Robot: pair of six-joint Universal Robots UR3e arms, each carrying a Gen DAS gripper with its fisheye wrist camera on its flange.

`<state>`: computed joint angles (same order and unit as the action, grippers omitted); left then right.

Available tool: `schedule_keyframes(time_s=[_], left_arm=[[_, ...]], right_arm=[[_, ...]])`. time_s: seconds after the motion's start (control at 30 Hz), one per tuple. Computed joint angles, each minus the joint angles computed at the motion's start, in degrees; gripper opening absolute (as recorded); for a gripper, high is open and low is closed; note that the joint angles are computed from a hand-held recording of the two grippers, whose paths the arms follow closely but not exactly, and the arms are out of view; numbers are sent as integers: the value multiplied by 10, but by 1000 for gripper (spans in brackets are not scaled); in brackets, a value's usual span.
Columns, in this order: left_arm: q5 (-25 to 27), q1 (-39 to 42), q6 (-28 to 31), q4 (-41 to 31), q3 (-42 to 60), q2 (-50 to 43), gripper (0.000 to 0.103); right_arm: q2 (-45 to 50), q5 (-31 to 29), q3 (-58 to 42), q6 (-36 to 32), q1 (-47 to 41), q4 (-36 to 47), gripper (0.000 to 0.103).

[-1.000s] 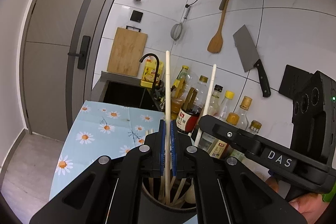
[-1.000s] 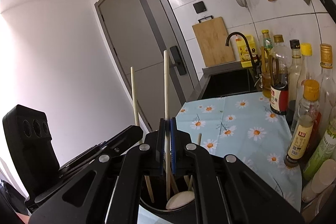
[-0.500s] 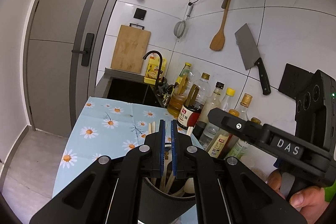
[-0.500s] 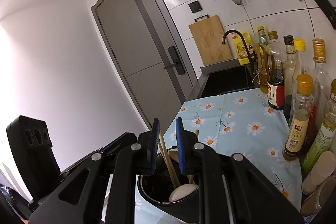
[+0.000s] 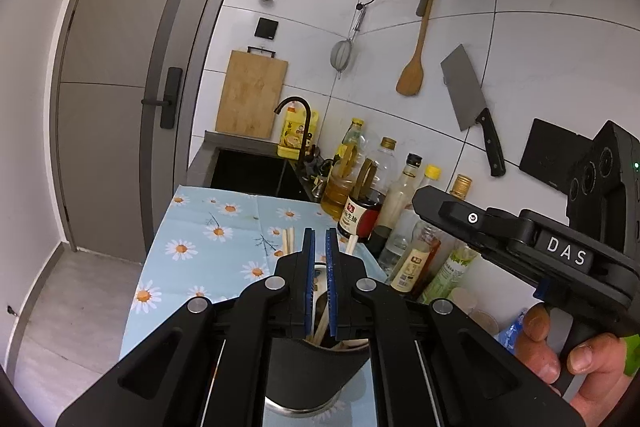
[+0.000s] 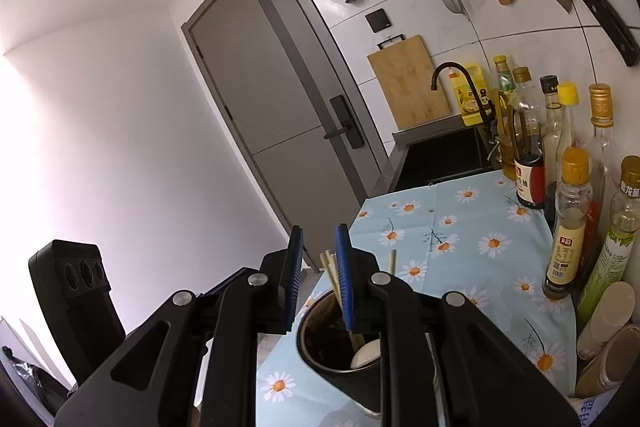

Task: Organize utensils
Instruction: 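Withdraw both open tools from the holder toward the last two chopsticks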

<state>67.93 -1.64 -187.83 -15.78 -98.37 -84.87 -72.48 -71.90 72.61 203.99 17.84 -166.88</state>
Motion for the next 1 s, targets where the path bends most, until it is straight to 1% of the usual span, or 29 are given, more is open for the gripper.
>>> schedule_keyframes(time_s=[0.03, 0.07, 0.1, 0.13, 0.23, 0.3, 0.37, 0.43, 0.57, 0.67, 0.73, 0.87, 1.0], left_arm=[[2, 1, 1, -4, -5, 10, 11], [4, 0, 1, -6, -7, 16, 14], [2, 3, 2, -12, -11, 26, 16], [3, 2, 2, -16, -13, 33, 16], [-8, 10, 4, -31, -32, 75, 16], [-6, 7, 8, -49, -36, 92, 17], [-13, 12, 13, -70, -45, 116, 27], [-18, 15, 20, -95, -48, 136, 28], [-26, 26, 25, -141, -58, 183, 29], [-33, 36, 36, -182, -65, 217, 32], [-50, 54, 45, -233, -68, 248, 36], [-60, 74, 57, -298, -82, 295, 36], [-97, 120, 78, -383, -98, 355, 36]], right_arm=[[-5, -1, 4, 0, 2, 1, 19], [-11, -2, 8, 0, 3, 1, 20], [-18, -2, 13, 0, 4, 2, 23], [-24, -4, 18, 2, 5, 1, 25], [-45, -13, 33, 2, 9, 4, 25], [-63, -11, 44, 2, 10, 10, 25], [-78, -11, 56, 2, 11, 13, 28], [-95, -11, 71, 2, 12, 19, 32], [-129, -9, 102, -1, 16, 33, 33], [-153, -2, 127, 1, 18, 40, 37], [-168, 1, 141, -2, 21, 52, 39], [-195, -2, 171, -10, 32, 72, 40], [-208, 7, 183, -11, 37, 117, 40]])
